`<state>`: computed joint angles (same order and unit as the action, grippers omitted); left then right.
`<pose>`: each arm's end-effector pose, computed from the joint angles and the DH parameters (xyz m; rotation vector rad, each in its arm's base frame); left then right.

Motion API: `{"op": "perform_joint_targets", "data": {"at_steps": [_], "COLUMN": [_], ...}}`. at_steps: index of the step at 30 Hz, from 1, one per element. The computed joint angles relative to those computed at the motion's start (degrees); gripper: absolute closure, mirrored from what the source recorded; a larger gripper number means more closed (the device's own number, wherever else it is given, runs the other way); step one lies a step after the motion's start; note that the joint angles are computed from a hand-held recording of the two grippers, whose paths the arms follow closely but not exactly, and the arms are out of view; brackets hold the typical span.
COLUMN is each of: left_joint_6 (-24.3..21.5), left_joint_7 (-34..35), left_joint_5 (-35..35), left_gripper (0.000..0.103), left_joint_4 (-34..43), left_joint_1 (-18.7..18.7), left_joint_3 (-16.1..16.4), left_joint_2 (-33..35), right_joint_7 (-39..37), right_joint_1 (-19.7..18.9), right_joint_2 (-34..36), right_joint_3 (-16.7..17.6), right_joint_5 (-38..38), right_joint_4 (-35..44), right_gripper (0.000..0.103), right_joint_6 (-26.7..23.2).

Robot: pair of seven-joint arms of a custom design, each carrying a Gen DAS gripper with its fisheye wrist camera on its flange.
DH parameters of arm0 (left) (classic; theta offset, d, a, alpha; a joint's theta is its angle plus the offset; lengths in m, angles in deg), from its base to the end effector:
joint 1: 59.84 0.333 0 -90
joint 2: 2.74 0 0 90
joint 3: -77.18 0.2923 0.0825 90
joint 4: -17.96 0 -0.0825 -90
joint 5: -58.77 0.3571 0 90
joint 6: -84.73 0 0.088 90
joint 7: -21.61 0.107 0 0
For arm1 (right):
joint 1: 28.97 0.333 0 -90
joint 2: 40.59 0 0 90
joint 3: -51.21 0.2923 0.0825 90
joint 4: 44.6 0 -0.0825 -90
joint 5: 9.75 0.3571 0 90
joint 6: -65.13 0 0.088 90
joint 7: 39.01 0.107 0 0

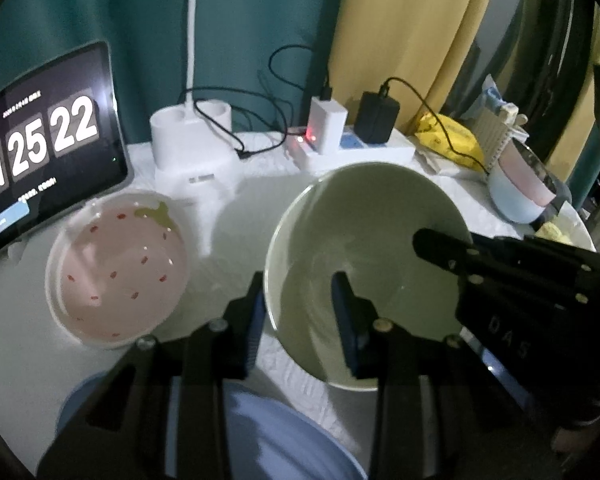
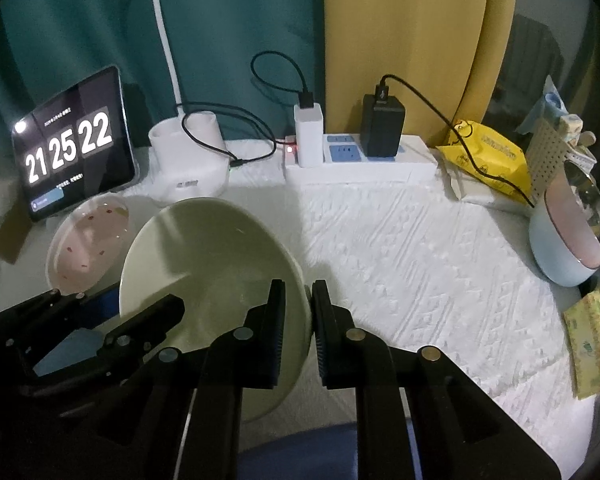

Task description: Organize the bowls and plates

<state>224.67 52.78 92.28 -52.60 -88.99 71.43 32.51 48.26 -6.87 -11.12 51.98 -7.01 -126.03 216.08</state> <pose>0.6151 -0.4021 0.4687 -1.9410 1.7252 -0.8108 0.6600 0.2747 0.4713 -2.0924 1.3731 -0.4766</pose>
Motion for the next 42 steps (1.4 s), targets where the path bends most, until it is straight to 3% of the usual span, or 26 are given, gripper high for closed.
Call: {"op": "perform_joint_targets", "data": {"at_steps": [16,42], "left_joint_6": [-0.19,-1.88], "left_joint_7": [-5.74,-10.06], "left_joint_5": [6.37,13.33], "left_gripper": [0.07,0.07], "left_joint_4": [-4.73,-8.04], "left_joint_1": [-1.89,-3.97], "left_joint_3": [0.37,-2.42], "left_joint_2": [-5.59,-10.9], "right_joint_7": [-0.04,-0.92], "right_joint_1": [-0.19,-2.95], "right_joint_2": [-8.91,-21.92], "right_joint_3": [0.48,2.02], "right_joint_5": [-0.14,1.48], "right_joint_4": [-11.2,-26.46], "right_gripper": [0.088,0.088], "right_joint_6": [7.29,14.77]}}
